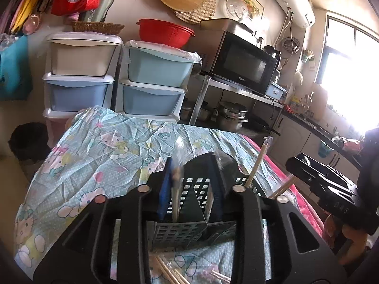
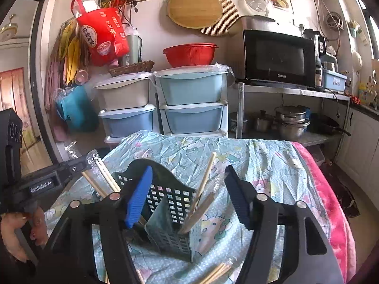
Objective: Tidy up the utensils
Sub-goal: 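Lower the chopsticks into the caddy compartments and open both tools, then withdraw both open tools from the caddy and move over the chopstick pile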
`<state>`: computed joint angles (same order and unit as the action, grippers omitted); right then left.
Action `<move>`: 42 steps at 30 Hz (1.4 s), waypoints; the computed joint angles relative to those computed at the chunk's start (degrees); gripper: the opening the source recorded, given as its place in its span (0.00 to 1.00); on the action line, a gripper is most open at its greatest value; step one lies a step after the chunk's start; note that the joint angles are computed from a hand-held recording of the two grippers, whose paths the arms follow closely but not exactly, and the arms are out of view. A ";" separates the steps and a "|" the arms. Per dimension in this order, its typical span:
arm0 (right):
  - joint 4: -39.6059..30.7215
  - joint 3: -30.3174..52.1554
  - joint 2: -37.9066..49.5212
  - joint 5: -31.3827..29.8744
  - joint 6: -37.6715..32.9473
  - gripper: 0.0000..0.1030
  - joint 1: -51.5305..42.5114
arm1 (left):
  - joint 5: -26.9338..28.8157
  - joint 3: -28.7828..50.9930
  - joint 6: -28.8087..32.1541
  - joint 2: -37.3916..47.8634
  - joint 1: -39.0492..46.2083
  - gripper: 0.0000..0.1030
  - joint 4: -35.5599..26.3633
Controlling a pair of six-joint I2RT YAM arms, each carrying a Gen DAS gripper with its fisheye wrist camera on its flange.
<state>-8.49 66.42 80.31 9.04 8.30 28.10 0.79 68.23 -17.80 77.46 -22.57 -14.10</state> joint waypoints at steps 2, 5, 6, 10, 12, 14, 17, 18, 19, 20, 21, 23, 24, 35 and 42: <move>0.06 -1.17 -1.48 0.39 -0.25 0.65 0.24 | -0.30 -0.46 -0.17 -0.91 -0.14 0.35 -0.25; -0.17 -2.67 -3.60 0.84 -0.65 0.69 0.52 | -0.96 -1.10 -0.05 -2.52 -0.29 0.44 -0.82; -0.23 -3.09 -4.19 0.86 -0.77 0.72 0.57 | -1.22 -1.31 -0.15 -3.22 -0.28 0.49 -1.07; -0.54 -4.69 -6.32 1.22 -0.64 0.75 0.96 | -0.84 -1.95 -0.70 -5.44 0.24 0.61 -1.96; -0.97 -5.45 -7.42 1.26 -0.80 0.78 1.22 | -1.33 -2.58 -0.88 -6.94 0.20 0.67 -2.26; -1.06 -6.27 -8.53 2.00 -0.98 0.79 1.71 | -1.89 -3.11 -1.22 -8.30 0.06 0.73 -2.48; -1.39 -7.36 -10.28 2.59 -1.10 0.81 2.55 | -1.79 -3.56 -1.70 -10.14 0.41 0.81 -3.44; -1.56 -7.88 -11.18 2.84 -1.14 0.81 2.95 | -2.15 -3.91 -1.96 -11.05 0.30 0.84 -3.70; -1.68 -8.35 -11.98 3.02 -1.15 0.82 3.27 | -2.31 -4.11 -2.16 -11.95 0.20 0.87 -4.18; -1.70 -8.82 -12.67 3.27 -1.07 0.83 3.60 | -2.37 -4.42 -2.20 -12.73 0.09 0.89 -4.48; -1.78 -9.43 -13.59 3.53 -0.89 0.85 4.00 | -2.54 -4.67 -2.14 -13.43 0.03 0.90 -4.75; -2.03 -10.43 -15.00 3.83 -0.67 0.86 4.75 | -3.46 -5.46 -1.87 -15.30 -0.33 0.90 -5.61; -2.18 -11.09 -15.81 4.10 -0.74 0.86 5.20 | -3.79 -5.84 -1.78 -16.05 -0.50 0.90 -5.88; -3.97 -14.55 -18.49 7.69 0.01 0.87 9.52 | -5.78 -11.25 -2.84 -23.90 -0.96 0.90 -9.83; -5.50 -16.01 -20.02 8.83 0.99 0.87 11.17 | -6.95 -16.14 -3.77 -27.72 -1.68 0.90 -11.60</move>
